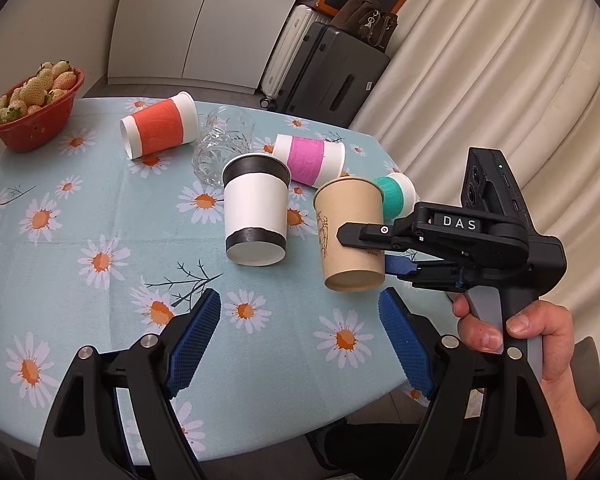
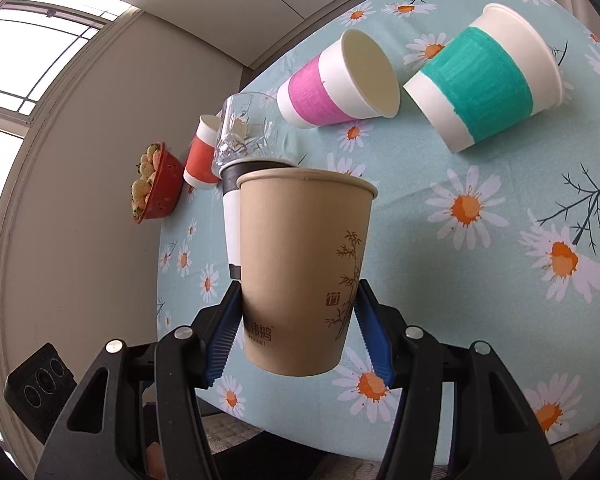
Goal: Flip cup upright
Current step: 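Close the right gripper on the brown kraft cup's body and lift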
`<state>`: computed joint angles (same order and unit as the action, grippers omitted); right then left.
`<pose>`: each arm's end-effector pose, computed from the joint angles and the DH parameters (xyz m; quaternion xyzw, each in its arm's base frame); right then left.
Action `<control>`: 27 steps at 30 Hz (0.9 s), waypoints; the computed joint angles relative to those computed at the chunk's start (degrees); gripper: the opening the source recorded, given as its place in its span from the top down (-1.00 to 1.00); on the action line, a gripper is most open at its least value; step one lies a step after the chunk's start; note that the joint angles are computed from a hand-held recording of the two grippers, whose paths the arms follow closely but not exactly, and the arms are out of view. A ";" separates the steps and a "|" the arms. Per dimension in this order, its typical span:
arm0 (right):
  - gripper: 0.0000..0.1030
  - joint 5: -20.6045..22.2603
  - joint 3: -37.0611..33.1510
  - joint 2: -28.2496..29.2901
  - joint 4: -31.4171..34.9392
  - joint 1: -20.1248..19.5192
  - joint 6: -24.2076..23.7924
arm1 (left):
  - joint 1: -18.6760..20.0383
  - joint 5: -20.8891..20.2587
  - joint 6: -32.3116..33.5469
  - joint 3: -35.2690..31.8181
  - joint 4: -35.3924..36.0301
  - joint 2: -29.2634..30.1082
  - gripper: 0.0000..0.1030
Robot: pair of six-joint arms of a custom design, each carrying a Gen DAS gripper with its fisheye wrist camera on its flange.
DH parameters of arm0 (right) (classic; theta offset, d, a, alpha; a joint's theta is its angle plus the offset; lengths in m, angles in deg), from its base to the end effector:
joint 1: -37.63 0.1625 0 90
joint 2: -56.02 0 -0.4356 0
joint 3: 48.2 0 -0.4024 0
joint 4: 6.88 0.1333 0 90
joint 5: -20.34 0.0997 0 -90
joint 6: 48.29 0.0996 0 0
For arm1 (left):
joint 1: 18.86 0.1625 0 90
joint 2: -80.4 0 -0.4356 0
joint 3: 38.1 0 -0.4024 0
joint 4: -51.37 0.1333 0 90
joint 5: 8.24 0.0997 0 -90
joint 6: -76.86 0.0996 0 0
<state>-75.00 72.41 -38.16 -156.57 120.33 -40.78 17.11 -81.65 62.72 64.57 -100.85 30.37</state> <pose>0.0638 -0.4783 0.3896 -0.1366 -0.9474 0.2860 0.0441 -0.4215 -0.5058 0.0990 0.3250 0.9310 -0.1490 0.0728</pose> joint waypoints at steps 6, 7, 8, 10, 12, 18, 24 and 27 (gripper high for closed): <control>-0.10 -2.15 3.31 -0.85 1.38 3.05 -1.64 | 0.25 -1.36 -3.52 3.86 1.06 -3.24 -0.54; -0.10 -2.18 3.70 -0.78 1.65 3.25 -1.65 | 0.44 -1.60 -4.06 4.54 1.28 -3.96 -0.54; -0.10 -2.40 3.94 -0.63 2.01 3.42 -1.68 | 0.57 -1.70 -4.69 5.05 1.53 -4.52 -0.54; -0.11 -2.46 4.17 -0.15 2.93 3.39 -1.41 | 0.84 -1.74 -5.87 5.90 1.69 -5.57 -0.54; -0.11 -2.69 3.97 0.46 3.99 3.42 -1.27 | 1.10 -1.70 -7.04 6.67 1.81 -6.55 -0.54; -0.11 -5.47 2.45 3.19 5.59 4.86 -1.47 | 1.07 -1.65 -8.86 8.03 2.30 -8.29 -0.54; -0.19 -6.48 2.44 3.92 5.48 5.31 -1.33 | 1.08 -1.84 -8.95 7.83 2.96 -8.17 -0.54; -0.27 -5.94 2.87 3.11 5.45 4.98 -1.56 | 1.23 -2.18 -8.97 7.51 3.11 -7.74 -0.54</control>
<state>-80.94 75.28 -35.05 -151.13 125.32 -42.34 18.34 -83.83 53.75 72.09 -97.74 22.63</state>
